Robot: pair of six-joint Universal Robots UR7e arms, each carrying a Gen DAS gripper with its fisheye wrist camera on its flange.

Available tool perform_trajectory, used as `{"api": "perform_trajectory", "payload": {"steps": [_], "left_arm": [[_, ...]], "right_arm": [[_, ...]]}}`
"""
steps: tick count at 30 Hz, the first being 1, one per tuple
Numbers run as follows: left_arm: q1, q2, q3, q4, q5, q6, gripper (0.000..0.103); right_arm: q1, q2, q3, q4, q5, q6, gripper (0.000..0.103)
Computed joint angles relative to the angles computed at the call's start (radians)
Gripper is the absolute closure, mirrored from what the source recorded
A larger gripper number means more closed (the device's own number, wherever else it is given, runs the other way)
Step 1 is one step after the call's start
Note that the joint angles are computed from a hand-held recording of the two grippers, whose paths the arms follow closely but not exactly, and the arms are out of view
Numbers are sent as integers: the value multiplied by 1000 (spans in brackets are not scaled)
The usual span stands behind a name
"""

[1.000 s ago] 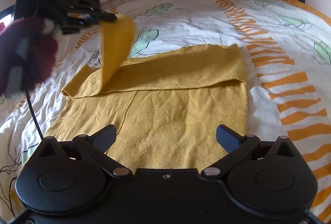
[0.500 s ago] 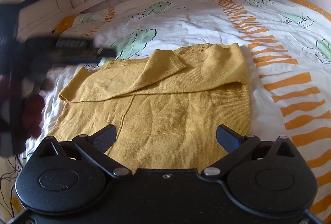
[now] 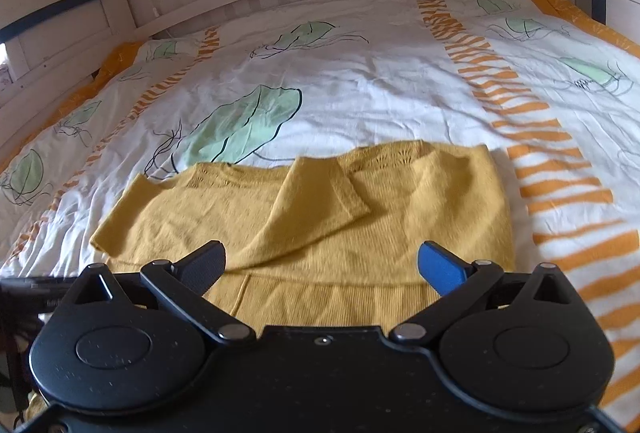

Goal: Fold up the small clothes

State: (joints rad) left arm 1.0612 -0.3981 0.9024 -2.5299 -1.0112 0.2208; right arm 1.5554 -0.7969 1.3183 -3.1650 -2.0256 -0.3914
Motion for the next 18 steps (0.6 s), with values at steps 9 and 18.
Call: {"api": "perform_trajectory", "payload": {"steps": [9,18], "left_arm": [[-12,31,-28,-1,21,-44,29],[-12,35,-31,1,29,-45,26]], "right_arm": [[-18,107,-225,150,-18,-52,35],[-40,219,-427,297,-31,-9,42]]}}
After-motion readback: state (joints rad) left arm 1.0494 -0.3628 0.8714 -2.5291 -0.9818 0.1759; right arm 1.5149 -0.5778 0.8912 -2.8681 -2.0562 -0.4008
